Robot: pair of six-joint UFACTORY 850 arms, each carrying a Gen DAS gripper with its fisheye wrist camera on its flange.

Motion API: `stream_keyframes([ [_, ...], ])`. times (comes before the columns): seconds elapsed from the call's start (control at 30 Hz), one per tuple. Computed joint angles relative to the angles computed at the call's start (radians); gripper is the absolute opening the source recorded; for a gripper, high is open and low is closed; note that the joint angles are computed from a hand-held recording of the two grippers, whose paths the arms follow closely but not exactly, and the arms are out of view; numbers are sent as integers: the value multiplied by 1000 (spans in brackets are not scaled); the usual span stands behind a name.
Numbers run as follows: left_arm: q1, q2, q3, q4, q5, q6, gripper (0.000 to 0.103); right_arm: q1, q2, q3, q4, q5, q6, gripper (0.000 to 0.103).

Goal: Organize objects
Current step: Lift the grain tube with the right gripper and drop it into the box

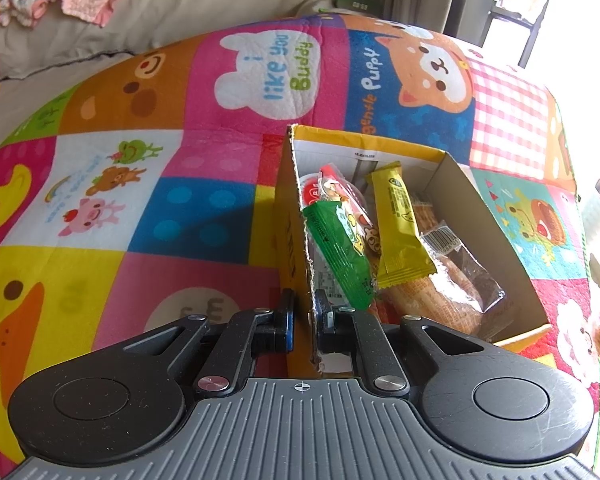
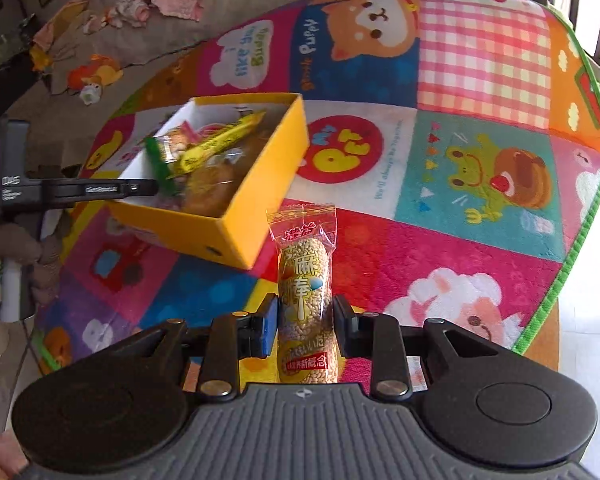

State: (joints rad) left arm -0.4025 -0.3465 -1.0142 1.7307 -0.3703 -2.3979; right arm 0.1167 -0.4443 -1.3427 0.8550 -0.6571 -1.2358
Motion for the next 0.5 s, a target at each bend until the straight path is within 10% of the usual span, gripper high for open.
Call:
stream_keyframes([
  [0.5,6,4,7,50,9,-58,12,86,101,5,147,-81,-194,28],
])
